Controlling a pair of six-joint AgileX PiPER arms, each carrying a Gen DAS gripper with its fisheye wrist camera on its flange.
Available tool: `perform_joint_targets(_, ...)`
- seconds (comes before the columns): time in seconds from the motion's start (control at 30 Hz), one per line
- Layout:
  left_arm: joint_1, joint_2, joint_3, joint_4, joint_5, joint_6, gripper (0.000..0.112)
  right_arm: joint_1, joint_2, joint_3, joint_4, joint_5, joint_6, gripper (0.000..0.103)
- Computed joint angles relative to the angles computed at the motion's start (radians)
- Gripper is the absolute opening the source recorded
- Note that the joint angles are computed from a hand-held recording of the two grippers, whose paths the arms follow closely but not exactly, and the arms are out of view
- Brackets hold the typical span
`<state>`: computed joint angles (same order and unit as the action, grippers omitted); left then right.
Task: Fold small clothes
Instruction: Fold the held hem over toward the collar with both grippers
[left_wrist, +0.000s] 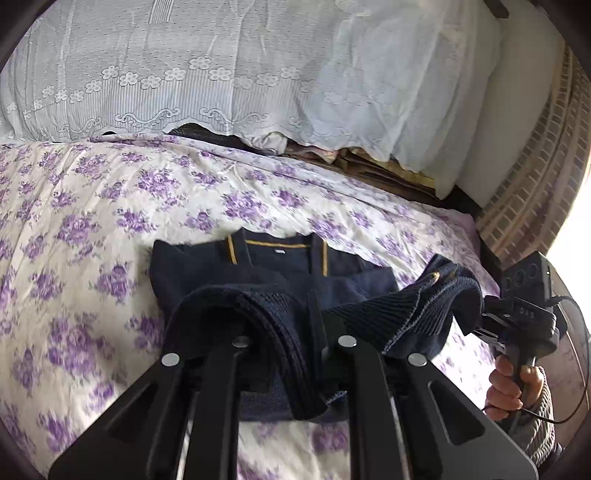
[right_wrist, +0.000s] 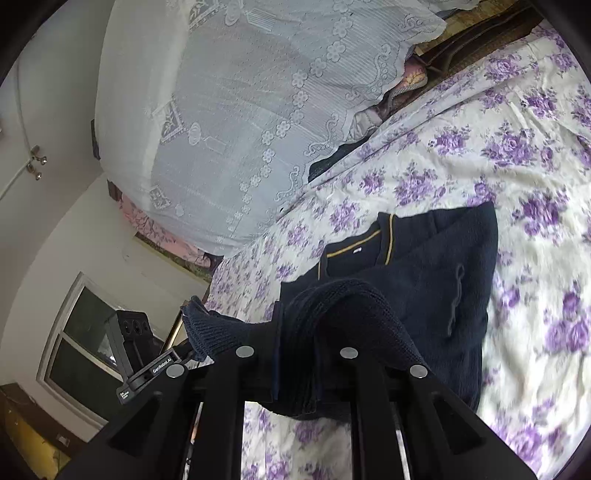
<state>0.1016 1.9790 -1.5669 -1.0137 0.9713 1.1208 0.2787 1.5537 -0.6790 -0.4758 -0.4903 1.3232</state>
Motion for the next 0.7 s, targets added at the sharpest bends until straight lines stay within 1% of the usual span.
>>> perform_joint_targets(0.13,-0.041,0.056,-0.085,0.062,-0.057,-0.071,0.013,-0.05,0.076,-0.068,-0.062,-0.009,0.063,0.014)
perform_joint_targets(0.23,-0.049,0.11,-0.149,0.094,-0.064,-0.128,0.013,-0.059,0.126,-0.113,-0.058,0.004,0.053,0.014)
perform_joint_targets(0.43,-0.06,0.185,-0.218,0.133,-0.087,-0.163,0.015,-0.097,0.229,-0.177,-0.075,-0.037,0.091,0.014)
perform_joint_targets(0.53,-0.064,0.238,-0.275,0.137,-0.082,-0.188,0.015,-0.106,0.279,-0.206,-0.069,-0.041,0.093,0.014)
perform_joint_targets(0.67,-0.063,0.347,-0.389,0.132,-0.038,-0.257,0.015,-0.115,0.334,-0.209,-0.03,-0.069,0.066,0.014)
perform_joint_targets(0.7,-0.063,0.361,-0.4,0.13,-0.038,-0.263,0.015,-0.118,0.346,-0.21,-0.027,-0.077,0.067,0.014)
